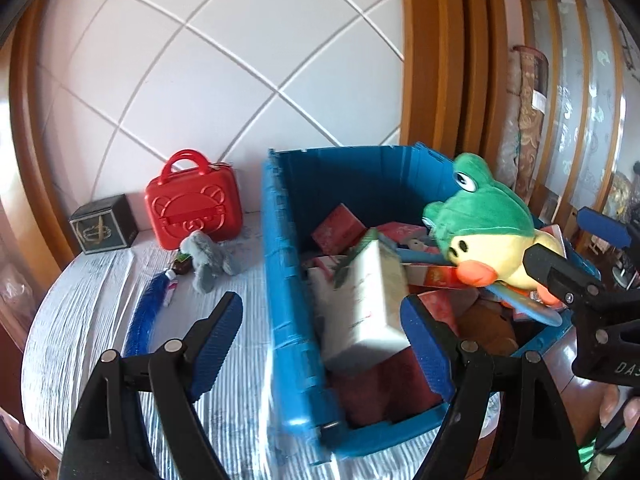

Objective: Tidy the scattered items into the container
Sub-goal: 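Open both tools to drop the patch box and plush duck into the crate, then move both tools back toward the grey plush and toothpaste tube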

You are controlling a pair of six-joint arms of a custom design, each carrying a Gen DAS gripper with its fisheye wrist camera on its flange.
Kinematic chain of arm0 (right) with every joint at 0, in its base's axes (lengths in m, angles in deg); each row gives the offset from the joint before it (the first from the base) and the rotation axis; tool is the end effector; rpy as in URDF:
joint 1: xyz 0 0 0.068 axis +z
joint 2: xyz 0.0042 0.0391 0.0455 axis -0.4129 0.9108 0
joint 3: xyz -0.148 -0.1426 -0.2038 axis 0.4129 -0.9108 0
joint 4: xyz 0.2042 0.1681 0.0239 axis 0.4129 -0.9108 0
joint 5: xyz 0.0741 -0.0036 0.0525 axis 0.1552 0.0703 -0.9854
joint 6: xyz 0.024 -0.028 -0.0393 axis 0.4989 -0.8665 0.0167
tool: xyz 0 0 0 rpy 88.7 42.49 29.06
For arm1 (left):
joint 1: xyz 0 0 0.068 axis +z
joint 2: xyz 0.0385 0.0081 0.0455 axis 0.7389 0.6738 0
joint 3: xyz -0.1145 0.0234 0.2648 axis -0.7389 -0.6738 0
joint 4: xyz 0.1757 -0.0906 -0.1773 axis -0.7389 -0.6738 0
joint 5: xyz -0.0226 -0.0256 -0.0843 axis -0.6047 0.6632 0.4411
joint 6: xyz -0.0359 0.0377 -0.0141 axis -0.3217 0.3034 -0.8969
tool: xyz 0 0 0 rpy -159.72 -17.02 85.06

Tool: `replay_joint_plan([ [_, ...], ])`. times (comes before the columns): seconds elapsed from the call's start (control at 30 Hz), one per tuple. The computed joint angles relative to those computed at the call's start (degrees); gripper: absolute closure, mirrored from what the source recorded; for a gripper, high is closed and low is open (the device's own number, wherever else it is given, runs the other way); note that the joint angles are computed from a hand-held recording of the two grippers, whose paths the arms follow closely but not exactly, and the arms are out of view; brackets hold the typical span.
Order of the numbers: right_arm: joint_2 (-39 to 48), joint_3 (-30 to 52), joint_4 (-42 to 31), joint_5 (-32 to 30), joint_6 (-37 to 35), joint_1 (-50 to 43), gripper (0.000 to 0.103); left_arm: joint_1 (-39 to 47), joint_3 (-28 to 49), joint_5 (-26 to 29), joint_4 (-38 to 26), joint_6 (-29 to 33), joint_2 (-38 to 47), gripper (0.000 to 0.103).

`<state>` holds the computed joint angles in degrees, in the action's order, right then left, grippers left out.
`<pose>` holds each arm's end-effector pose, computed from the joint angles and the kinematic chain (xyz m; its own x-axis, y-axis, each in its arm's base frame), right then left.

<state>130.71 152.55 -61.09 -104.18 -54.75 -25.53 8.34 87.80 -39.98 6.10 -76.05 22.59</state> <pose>0.3137 0.0058 0.4576 -0.3892 -0.2676 -0.8814 -0.4081 0.9079 -0.0955 0.2812 -0.2019 0.4162 -0.5496 -0.0798 -0.8316 -0.1473 0.9891 0.0025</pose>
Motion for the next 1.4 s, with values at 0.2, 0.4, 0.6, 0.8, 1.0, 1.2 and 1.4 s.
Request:
replay_joint_plan([
  [0.2,-4.0,-2.5,0.8,9.2,4.5,11.4,0.0,5.4,-14.7,2.6,3.8,2.3,-13.9,0.022],
  [0.4,-4.3,-3.1,1.7,24.5,11.7,30.2,0.0,20.9,-27.0,13.3,4.6,10.4,-29.4,0.022],
  [0.6,1.1,0.3,1.4,37.9,19.6,47.4,0.0,46.1,-33.9,32.1,4.9,23.7,-38.5,0.022],
  [0.8,10.8,9.9,-3.4,42.8,22.8,55.5,0.0,64.4,-35.6,47.1,5.5,33.1,-37.4,0.022],
  [1.0,19.3,17.3,-5.3,41.1,22.9,56.1,0.0,73.4,-37.0,52.5,8.2,36.2,-31.8,0.022],
  [1.2,27.7,23.4,-4.3,32.8,22.3,51.8,0.0,74.2,-35.8,48.6,12.8,34.3,-24.5,0.022],
  [1.4,39.1,35.5,-5.5,23.7,20.9,46.1,0.0,69.8,-31.3,41.6,15.6,30.9,-15.2,0.022],
])
